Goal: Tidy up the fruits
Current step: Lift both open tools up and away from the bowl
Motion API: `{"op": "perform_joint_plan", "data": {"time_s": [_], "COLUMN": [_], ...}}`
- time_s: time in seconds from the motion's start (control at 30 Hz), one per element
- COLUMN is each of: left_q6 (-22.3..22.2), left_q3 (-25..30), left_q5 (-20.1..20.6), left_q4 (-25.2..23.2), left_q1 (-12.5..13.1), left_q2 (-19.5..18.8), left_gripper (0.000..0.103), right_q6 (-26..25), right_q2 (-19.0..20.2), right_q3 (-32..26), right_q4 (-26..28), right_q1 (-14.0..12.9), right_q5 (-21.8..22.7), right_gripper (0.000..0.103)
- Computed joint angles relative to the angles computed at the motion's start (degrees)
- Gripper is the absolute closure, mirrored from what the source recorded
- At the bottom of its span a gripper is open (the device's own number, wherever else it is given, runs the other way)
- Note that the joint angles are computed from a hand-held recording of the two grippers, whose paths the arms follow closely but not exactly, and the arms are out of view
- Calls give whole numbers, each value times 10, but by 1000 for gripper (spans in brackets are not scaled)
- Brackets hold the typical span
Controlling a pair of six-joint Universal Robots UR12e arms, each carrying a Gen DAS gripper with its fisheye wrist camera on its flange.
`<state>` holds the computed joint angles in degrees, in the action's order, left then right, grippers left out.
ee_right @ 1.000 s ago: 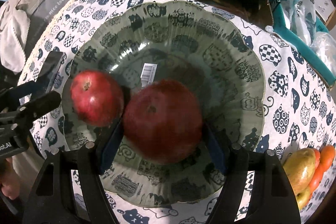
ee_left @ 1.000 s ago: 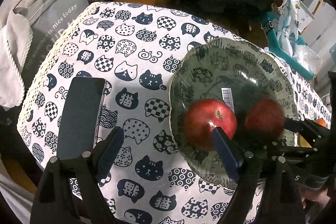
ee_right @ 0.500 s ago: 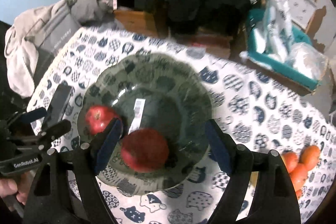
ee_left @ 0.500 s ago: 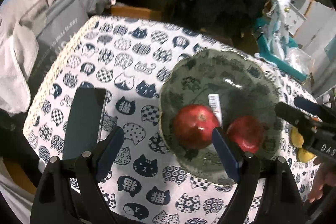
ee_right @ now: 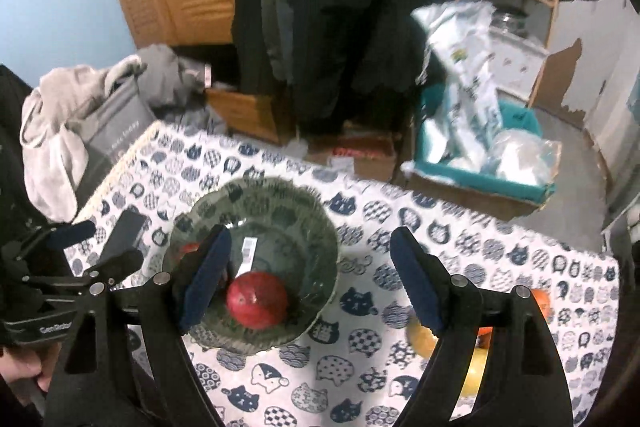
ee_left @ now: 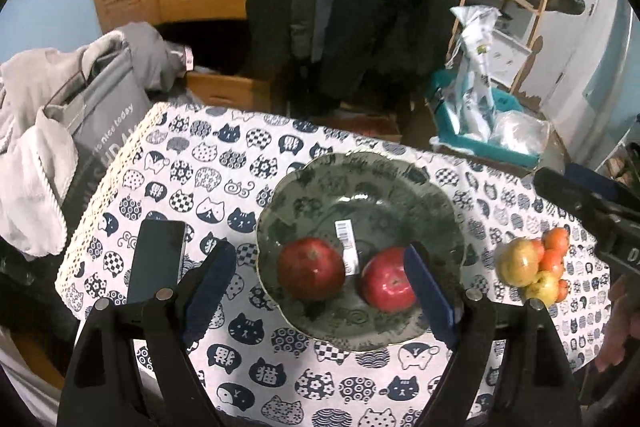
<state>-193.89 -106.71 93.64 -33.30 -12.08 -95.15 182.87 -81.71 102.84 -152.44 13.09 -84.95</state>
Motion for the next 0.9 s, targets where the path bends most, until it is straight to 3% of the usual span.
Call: {"op": "perform_joint_plan", "data": {"time_s": [0.43, 0.9], "left_q6": [5, 25], "left_q3": [3, 16], "left_q5": [-12, 2], "left_q4": [38, 62], "left_q1": [-16, -48], "left_q2": [18, 23], "left_gripper": [15, 8], "right_q6": [18, 16], "right_q2": [-70, -138], "right_q3": [51, 102], "right_q4": [-59, -71], "right_q1": [-28, -75], "right_q5": [-21, -7], "right_gripper": [13, 12]}}
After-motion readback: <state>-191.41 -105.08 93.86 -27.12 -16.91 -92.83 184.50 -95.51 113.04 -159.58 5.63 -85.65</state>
